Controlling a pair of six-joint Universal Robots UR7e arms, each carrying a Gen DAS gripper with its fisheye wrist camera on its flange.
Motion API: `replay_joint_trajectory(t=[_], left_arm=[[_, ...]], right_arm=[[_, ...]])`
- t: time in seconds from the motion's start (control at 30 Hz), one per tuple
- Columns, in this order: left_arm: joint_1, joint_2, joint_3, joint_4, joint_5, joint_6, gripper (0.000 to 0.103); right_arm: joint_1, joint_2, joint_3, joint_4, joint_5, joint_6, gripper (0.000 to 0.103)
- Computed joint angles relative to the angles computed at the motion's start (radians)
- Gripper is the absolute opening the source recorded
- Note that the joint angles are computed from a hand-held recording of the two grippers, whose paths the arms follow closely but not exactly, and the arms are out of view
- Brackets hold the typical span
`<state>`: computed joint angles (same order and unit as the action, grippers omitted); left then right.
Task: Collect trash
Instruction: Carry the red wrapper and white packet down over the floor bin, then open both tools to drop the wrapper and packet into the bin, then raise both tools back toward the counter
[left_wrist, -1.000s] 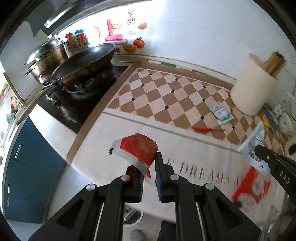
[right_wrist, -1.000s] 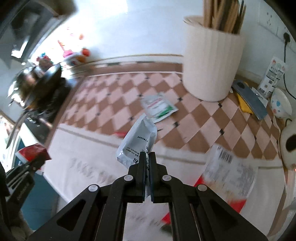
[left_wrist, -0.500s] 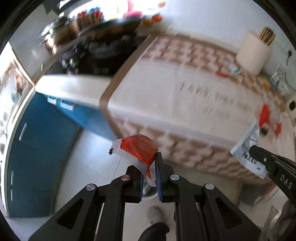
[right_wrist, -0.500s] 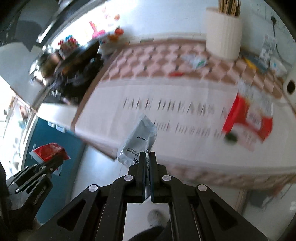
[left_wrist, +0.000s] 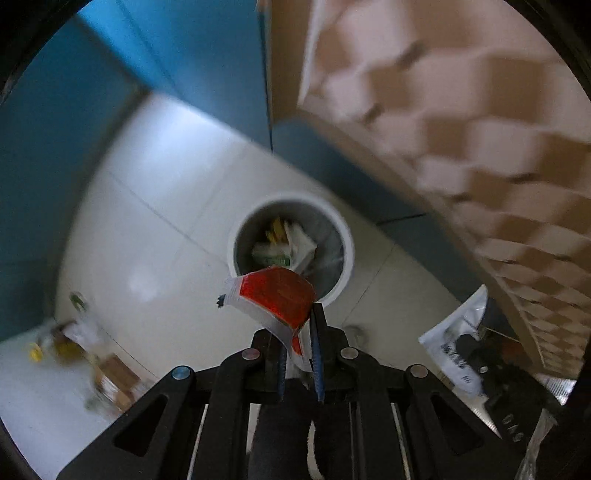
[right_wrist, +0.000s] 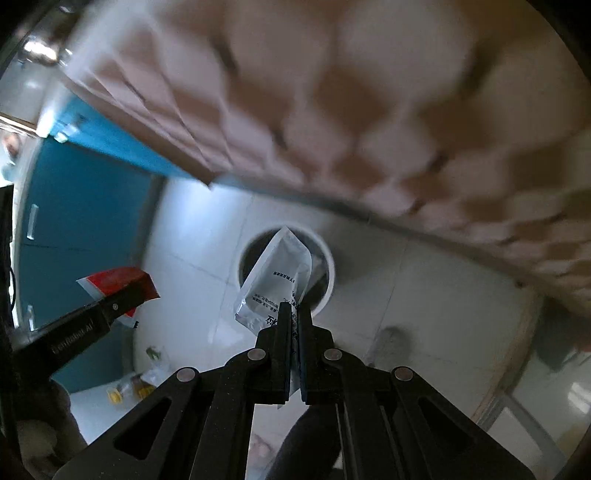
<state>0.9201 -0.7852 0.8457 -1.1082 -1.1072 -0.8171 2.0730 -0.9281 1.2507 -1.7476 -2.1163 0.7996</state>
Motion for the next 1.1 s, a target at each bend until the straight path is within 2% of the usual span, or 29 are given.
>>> replay_joint_trajectory(t=[0.07,0.17,0.37,0.43,0.5,0.53,0.57,0.67,0.7,0.77,0.83,0.87,0.93,1.03,1.1], left_arm=[[0.047,-0.014,0.087,-0.081,-0.019,0.006,0.009],[0.117,-0.013,0.191,-0.196,-0.016,0.037,0.010],[0.211,0.000,0.301,-0.333,-0.029,0.091,0.014],[0.224,0.004,0.320,-0.359,-0.015,0.110,0.030],[0.236,0.002,0.332,-0.378,0.007,0.123,0.085],[0.240,-0.002,0.340,-0.383,0.020,0.123,0.093],[0.240,-0.011,0.355,-0.392,0.033,0.124,0.096],[0.235,-0.026,0.361,-0.360,0.067,0.104,0.096],[0.232,-0.028,0.358,-0.351,0.076,0.099,0.096],[0.215,-0.049,0.369,-0.335,0.112,0.085,0.096],[0.186,-0.083,0.390,-0.322,0.164,0.068,0.096],[0.175,-0.088,0.388,-0.303,0.190,0.059,0.096],[0.145,-0.113,0.386,-0.254,0.243,0.028,0.096],[0.105,-0.149,0.365,-0.177,0.264,-0.027,0.096],[0.072,-0.166,0.334,-0.109,0.269,-0.064,0.096]], right_arm=[[-0.052,0.009,0.114,-0.121,0.025,-0.038,0.003],[-0.113,0.040,0.209,-0.259,0.039,-0.091,0.003],[-0.228,0.144,0.317,-0.509,0.075,-0.204,0.003],[-0.258,0.177,0.325,-0.558,0.096,-0.232,0.003],[-0.283,0.213,0.327,-0.599,0.118,-0.254,0.005],[-0.296,0.227,0.326,-0.607,0.129,-0.259,0.006],[-0.305,0.240,0.321,-0.612,0.134,-0.259,0.007],[-0.314,0.267,0.293,-0.579,0.138,-0.260,0.020],[-0.316,0.270,0.291,-0.575,0.140,-0.262,0.032],[-0.303,0.270,0.284,-0.556,0.114,-0.259,0.043],[-0.286,0.265,0.271,-0.528,0.098,-0.254,0.063],[-0.272,0.266,0.254,-0.500,0.076,-0.249,0.066],[-0.237,0.260,0.230,-0.437,0.013,-0.247,0.081],[-0.184,0.239,0.190,-0.320,-0.064,-0.223,0.100],[-0.146,0.220,0.159,-0.235,-0.104,-0.202,0.103]])
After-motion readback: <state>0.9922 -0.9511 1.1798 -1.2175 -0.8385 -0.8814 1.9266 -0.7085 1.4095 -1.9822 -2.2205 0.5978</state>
